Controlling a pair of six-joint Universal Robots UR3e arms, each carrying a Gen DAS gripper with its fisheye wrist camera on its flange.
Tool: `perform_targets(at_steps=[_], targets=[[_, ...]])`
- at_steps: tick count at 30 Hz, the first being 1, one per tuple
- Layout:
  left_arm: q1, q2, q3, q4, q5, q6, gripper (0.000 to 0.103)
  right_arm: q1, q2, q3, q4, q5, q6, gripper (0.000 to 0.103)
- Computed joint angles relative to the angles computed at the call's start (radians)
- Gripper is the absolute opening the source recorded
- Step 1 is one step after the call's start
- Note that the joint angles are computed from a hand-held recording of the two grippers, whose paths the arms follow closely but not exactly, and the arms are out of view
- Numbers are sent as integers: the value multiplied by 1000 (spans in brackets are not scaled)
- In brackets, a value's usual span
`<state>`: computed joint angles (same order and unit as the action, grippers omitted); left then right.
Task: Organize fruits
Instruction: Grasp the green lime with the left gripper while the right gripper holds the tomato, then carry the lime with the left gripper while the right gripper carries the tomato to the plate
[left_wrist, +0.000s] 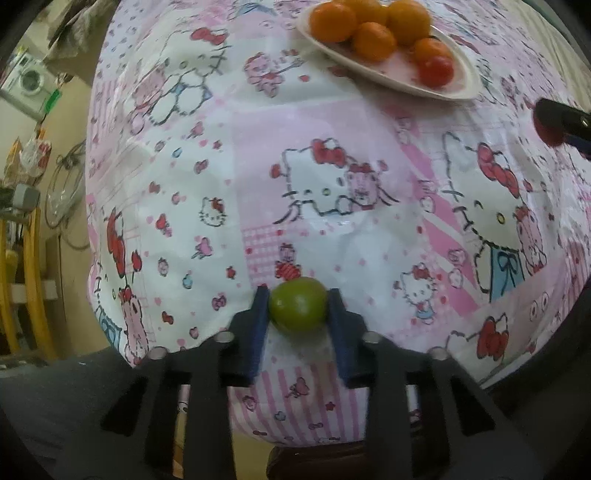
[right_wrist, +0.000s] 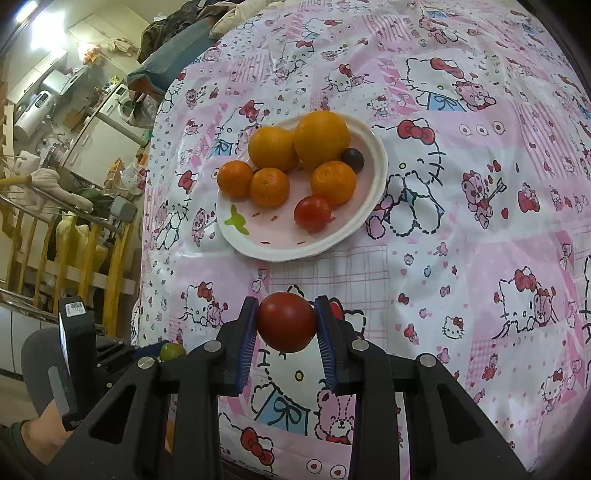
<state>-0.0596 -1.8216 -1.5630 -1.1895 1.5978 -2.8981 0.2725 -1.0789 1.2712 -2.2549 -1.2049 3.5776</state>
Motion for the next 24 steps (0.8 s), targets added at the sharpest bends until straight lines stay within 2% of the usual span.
perform_targets(at_steps=[2,11,16,24], targets=[[-6,9,-2,0,1,-5,25,-4,-2,4,-1,4,3,32],[53,62,86,-60,-105,-31,25,-22,-31,32,-30,17,10,32],[50,-3,234,-75,-144,-42,25,-42,-48,48,-42,18,18,32],[19,-224,614,-178,-164,-46,25,-96,-80,56,-77,31,34,32]])
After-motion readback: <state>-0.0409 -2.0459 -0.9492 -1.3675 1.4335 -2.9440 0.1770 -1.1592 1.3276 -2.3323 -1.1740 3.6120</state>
